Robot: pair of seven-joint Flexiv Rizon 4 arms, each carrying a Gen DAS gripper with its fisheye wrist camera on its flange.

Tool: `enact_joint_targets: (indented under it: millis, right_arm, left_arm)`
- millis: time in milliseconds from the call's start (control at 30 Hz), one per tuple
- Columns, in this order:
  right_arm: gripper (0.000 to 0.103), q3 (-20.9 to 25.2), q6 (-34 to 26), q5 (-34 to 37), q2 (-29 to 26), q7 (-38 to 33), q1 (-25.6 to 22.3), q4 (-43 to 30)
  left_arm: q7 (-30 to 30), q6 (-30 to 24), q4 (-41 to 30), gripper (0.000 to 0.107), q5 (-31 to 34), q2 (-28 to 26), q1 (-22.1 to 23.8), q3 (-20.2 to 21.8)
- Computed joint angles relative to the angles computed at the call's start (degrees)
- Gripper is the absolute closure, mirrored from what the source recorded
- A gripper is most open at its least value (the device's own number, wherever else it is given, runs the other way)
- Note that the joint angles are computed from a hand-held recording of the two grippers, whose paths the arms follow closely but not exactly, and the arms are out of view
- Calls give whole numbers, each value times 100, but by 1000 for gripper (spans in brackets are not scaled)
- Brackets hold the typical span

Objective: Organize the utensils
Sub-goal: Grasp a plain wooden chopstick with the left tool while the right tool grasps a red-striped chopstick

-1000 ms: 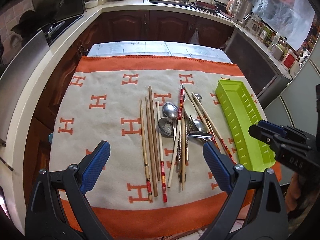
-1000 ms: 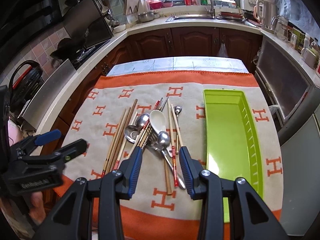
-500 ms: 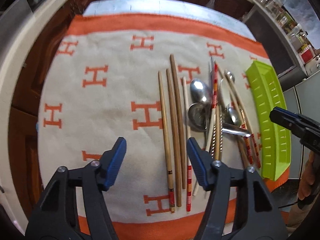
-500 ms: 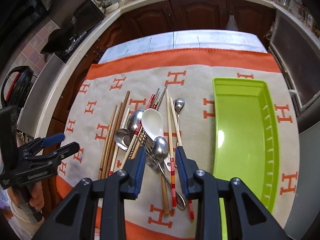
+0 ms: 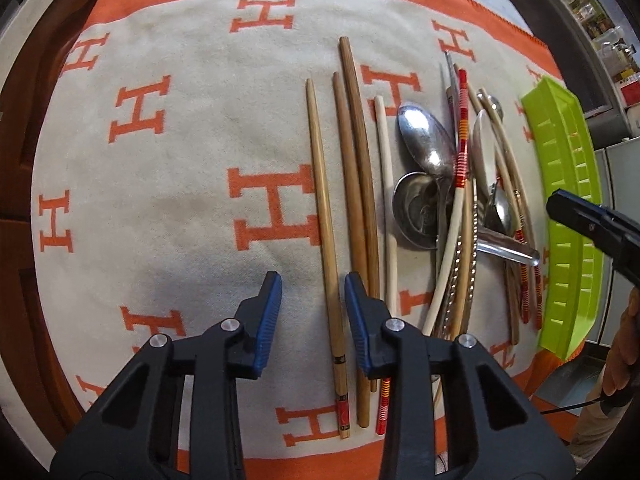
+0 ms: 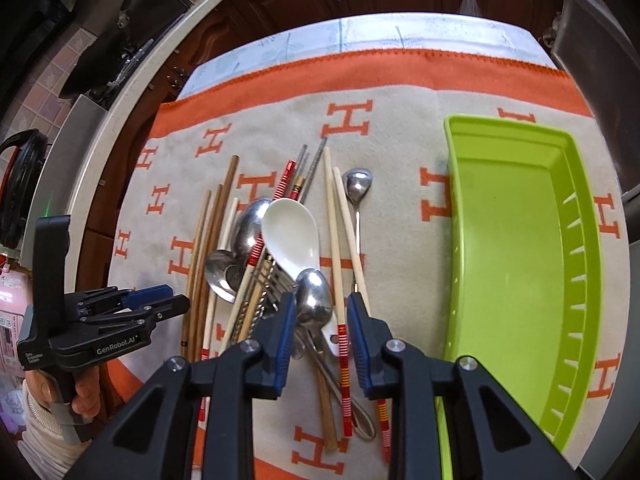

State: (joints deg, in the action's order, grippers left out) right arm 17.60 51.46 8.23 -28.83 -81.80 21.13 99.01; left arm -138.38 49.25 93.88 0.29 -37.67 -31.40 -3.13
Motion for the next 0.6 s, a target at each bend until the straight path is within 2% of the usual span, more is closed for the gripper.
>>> enact_joint_targets:
  millis: [167,267,500,600]
  right_arm:
    - [86,-137,-300,-196,-221,156,80,-247]
    - [88,-200,-540,-357,-365,226,130,-418]
    - [88,-325,-1109,-743,-573,347,279,-666]
    - [88,-335,-1180,-847,-574,321,311,-648]
  left_arm:
    - [-2,-939,-802,77,237,-321,-170,104]
    - [40,-1221,-1081,77,249,-454,-177,63]
    - [120,-1294,-1097,77,157,-456,-115,-9]
    - [136,-1272,-1091,77,150,-479,-104,-5]
